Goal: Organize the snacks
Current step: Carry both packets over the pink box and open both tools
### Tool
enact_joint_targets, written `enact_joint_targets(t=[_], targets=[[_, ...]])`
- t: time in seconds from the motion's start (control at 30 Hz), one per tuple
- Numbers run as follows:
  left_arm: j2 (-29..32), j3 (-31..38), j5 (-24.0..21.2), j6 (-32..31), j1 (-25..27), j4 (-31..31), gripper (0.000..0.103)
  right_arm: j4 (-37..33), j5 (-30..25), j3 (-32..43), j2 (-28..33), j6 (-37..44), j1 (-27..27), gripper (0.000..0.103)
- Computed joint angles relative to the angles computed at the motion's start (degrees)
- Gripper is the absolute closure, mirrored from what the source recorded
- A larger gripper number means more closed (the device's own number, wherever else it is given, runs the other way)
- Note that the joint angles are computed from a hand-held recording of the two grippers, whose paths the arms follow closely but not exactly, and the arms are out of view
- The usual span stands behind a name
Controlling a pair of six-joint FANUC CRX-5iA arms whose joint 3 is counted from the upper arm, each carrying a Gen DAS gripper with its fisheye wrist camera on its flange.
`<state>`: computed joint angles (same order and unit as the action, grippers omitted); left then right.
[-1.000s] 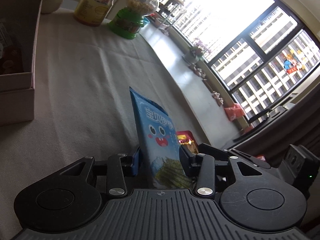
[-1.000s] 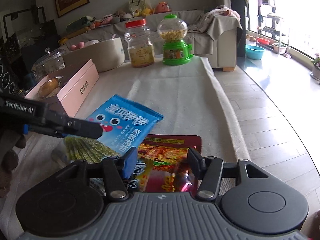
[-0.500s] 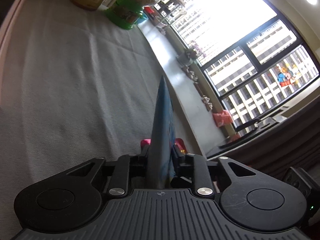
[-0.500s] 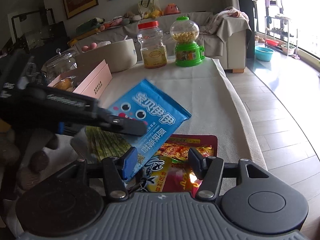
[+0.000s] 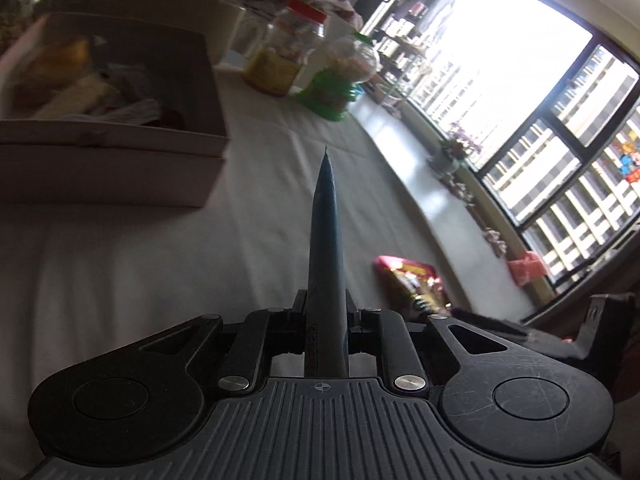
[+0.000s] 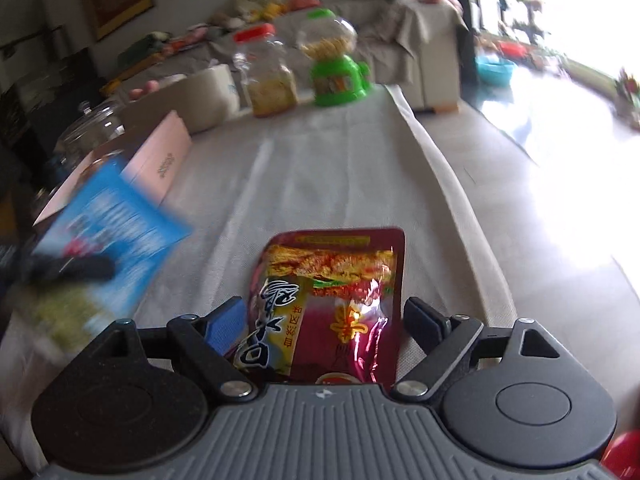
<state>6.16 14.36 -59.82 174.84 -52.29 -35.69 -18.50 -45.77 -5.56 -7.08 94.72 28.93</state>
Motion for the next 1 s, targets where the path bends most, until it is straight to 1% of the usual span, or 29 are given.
enact_joint_targets(t=[0.07,0.1,0.13,0.2,0.23,0.27,0.3,0.33,0.4,0.5,0.63,0.73,0.77,0.8,0.83,0.9,0.93,0.97,1.0], targets=[[0.7,2.3,-8.1,1.3,-3.0,-2.5,0.085,3.6,0.4,-0.5,0.2,-2.1,2.3,0.008],[0.7,2.6,-11.0,1.8,-4.1,-3.1,0.085,6.4,0.9,-1.2,0.2,-3.6,3.8,0.005],[0.7,2.8,-13.0,2.5,-4.8,-3.3,0.083,10.3,1.8,-2.2,0.2,-5.9,5.7,0.003],[-0.5,1.4,-14.0,5.0,-5.9,-3.6,0.082,17.5,3.2,-4.3,0.1,-10.3,8.8,0.004],[-1.2,0.8,-13.9,6.2,-6.6,-3.9,0.082,19.6,3.5,-4.9,0.1,-11.6,9.7,0.007],[-1.7,0.2,-13.8,7.2,-7.1,-4.3,0.082,20.3,3.5,-5.2,-0.1,-11.6,10.1,0.010],[-2.0,0.0,-14.1,8.1,-7.8,-4.9,0.082,18.8,2.4,-4.2,-0.1,-9.5,10.0,0.014],[-2.2,-0.1,-14.6,8.8,-8.4,-5.4,0.082,16.4,1.0,-3.1,-0.3,-6.5,9.7,0.021],[-2.7,-0.2,-15.3,9.9,-9.5,-6.5,0.082,13.1,-0.8,-1.9,-1.3,-1.7,9.8,0.029],[-3.1,-0.1,-16.0,10.9,-11.1,-8.3,0.083,6.8,-4.7,0.4,-2.7,6.5,9.9,0.030],[-4.1,-0.8,-15.7,12.8,-13.0,-10.6,0.084,1.4,-8.5,3.1,-4.2,14.2,10.7,0.031],[-7.8,-4.2,-11.3,17.8,-14.6,-14.0,0.086,-4.0,-11.6,7.9,-4.0,19.6,10.1,0.032],[-9.2,-4.8,-10.6,18.9,-15.2,-15.7,0.086,-5.6,-12.6,10.4,-3.4,21.1,9.8,0.032],[-10.1,-4.7,-11.1,18.5,-15.6,-17.3,0.086,-6.5,-13.0,12.9,-2.6,21.9,9.8,0.032],[-10.6,-3.7,-12.8,16.8,-16.1,-19.2,0.086,-6.8,-12.8,15.2,-1.8,22.2,10.0,0.032],[-11.2,-1.4,-17.1,12.8,-16.7,-23.9,0.086,-6.0,-10.8,20.1,0.4,21.7,11.3,0.031],[-11.8,-0.9,-18.0,11.5,-16.1,-25.4,0.086,-5.2,-9.5,22.2,1.6,21.4,12.0,0.031],[-12.9,-1.0,-17.4,10.9,-14.6,-26.1,0.086,-3.7,-7.9,24.3,3.1,20.6,13.0,0.031],[-14.1,-1.8,-15.9,11.1,-12.5,-26.5,0.086,-1.4,-6.2,26.2,4.7,19.0,14.2,0.031]])
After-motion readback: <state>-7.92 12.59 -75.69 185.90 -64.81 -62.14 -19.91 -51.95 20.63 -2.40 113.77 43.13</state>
